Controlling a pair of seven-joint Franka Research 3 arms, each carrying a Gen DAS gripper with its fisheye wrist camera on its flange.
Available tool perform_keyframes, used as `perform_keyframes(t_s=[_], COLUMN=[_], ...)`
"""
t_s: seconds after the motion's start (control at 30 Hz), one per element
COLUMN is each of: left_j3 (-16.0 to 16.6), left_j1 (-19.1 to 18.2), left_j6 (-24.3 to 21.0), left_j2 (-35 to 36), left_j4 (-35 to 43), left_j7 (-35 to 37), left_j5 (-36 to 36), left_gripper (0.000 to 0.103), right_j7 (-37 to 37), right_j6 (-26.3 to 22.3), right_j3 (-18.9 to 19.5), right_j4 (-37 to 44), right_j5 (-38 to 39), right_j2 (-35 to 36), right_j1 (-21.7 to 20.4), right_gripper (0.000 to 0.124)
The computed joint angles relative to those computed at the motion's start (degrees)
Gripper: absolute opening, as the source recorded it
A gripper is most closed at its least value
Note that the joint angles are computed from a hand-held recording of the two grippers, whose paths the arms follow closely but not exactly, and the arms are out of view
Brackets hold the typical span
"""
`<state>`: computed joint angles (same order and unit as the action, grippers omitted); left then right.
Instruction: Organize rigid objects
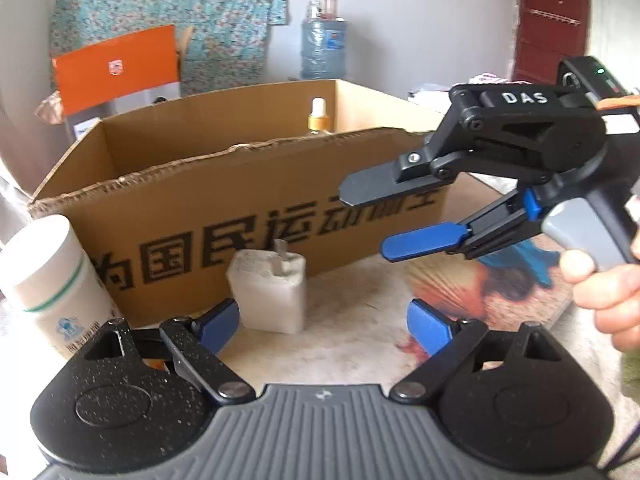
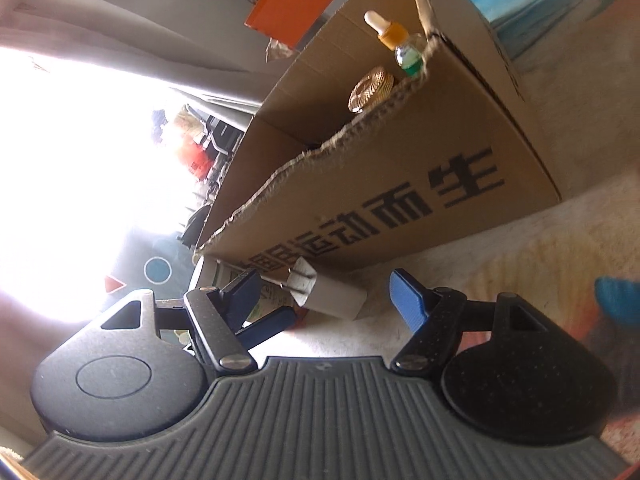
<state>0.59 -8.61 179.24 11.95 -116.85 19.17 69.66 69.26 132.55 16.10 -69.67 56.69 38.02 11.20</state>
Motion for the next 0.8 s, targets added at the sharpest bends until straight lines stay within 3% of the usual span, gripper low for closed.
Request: perform_keyframes(t_s=[0.23, 0.47, 0.6, 0.7, 0.8], left_j3=[-0.68, 1.37, 1.58, 4.38, 5.47], left_j1=[-0.13, -0.14, 0.52, -1.71, -2.45], left_j6=[-4.63, -1.28, 1.67, 4.1, 6.45], left_j2=[1.54, 2.15, 2.24, 2.06, 2.13], left_j4=[2.28, 2.47, 1.93, 1.8, 1.65], left_j7=[2.2, -2.0, -1.99, -4.78, -6.01], left_j5=[-3.73, -1.49, -1.49, 3.0, 5.81], left_gripper=[0.077, 0.061, 0.054, 0.047, 0.047], right_j7=[3.65, 9.64, 10.45, 10.96, 11.45], right_j6=[-2.22, -9.32, -9.08, -8.54, -7.62], right_j3=[-0.5, 0.09, -0.71, -1.44, -1.84], right_j4=[9.97, 26.17, 22.94, 18.67, 13.76], right_j5=[-6.02, -13.74, -15.29, -16.27, -16.16], right_j2=[6.06, 16.06, 13.55, 10.22, 6.77], right_j1=[3.17, 6.26, 6.72, 6.41, 5.74], right_gripper=[0.066, 0.055, 0.055, 0.054, 0.052])
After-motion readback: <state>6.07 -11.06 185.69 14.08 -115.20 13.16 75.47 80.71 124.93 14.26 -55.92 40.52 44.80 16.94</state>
